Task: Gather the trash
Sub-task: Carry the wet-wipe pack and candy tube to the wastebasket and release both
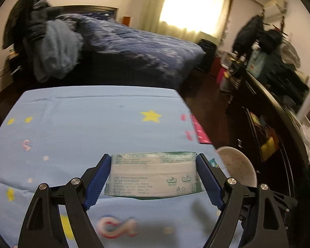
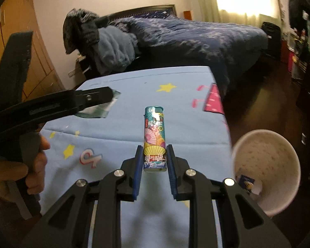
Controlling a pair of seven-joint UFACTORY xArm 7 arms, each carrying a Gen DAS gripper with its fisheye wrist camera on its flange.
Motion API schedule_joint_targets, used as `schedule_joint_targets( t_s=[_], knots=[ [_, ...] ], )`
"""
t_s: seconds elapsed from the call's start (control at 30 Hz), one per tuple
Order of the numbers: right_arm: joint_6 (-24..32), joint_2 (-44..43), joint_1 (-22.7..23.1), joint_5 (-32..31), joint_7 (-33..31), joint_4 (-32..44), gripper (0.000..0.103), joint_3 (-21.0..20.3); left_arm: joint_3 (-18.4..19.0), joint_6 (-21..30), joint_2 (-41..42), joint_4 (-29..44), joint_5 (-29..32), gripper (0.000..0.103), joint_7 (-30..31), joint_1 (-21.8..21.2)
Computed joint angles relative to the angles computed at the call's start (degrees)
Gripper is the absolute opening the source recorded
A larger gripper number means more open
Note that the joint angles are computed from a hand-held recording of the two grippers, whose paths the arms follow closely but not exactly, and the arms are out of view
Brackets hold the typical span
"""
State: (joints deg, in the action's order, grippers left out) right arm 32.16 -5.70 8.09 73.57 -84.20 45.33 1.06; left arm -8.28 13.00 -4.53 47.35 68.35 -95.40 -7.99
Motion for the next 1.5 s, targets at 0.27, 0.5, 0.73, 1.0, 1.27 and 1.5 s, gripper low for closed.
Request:
schedule_joint_targets(
  t_s=[0.27,0.5,0.73,1.0,1.27,1.5],
  knots=[
    [1.2,0.9,-5.5,1.7,-0.8,-0.1,0.023,-3.9,0.2,1.1,9.7,10.2,-4.5,0.083,8.4,-6.5],
    [1.5,3.0,-10.2,3.0,-1.0,1.4,0.014,-5.2,2.0,1.2,17.1,17.9,-10.4,0.083,17.2,-12.3],
    [0.5,6.5,-13.3,4.7,-1.7,4.3,0.007,-4.9,4.2,1.2,21.7,22.4,-16.8,0.083,24.3,-16.4],
    [-0.4,9.6,-16.3,2.6,1.8,5.7,0.01,-4.0,6.1,3.5,27.0,27.8,-24.6,0.084,33.3,-20.6],
    [-1.7,8.6,-18.0,0.3,3.5,1.8,0.012,-4.6,8.5,5.3,34.0,35.8,-31.9,0.085,41.9,-25.0],
    [-2.8,8.3,-18.8,-0.2,3.3,0.5,0.015,-5.1,10.2,8.0,39.3,42.9,-37.3,0.086,47.5,-27.3]
  ],
)
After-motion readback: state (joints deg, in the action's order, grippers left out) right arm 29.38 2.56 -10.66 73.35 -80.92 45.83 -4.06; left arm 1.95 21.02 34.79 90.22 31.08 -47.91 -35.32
